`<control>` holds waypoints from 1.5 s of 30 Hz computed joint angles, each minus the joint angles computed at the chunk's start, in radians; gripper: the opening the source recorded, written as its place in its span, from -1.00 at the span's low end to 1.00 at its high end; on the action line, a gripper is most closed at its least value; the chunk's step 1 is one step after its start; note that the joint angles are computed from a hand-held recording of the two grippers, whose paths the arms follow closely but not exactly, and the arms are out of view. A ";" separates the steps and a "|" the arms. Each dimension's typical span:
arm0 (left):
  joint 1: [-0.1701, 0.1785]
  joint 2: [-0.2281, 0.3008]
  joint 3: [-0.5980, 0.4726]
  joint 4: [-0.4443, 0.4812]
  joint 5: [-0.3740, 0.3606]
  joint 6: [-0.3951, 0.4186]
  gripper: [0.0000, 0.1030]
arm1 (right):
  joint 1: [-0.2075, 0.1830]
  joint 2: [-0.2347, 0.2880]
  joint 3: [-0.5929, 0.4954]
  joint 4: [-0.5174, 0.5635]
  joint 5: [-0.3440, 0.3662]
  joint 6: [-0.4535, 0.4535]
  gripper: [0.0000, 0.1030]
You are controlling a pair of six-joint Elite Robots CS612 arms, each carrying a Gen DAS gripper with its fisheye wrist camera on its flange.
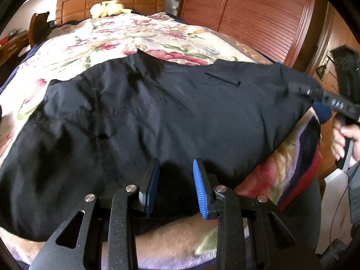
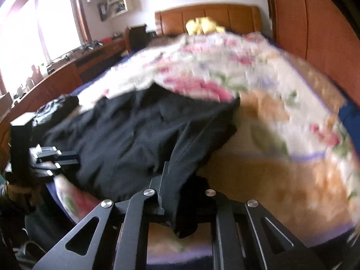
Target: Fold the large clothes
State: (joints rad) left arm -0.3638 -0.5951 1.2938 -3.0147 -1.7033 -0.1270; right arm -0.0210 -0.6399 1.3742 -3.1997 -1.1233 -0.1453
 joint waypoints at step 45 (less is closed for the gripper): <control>0.115 -0.141 0.284 -0.252 0.222 -0.158 -0.38 | 0.148 0.148 -0.429 0.311 0.186 -0.277 0.25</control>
State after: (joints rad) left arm -0.2490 -0.7359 1.5778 -3.2670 -1.4817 -0.2849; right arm 0.1271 -0.4919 0.9455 -2.8887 -0.9374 -0.4227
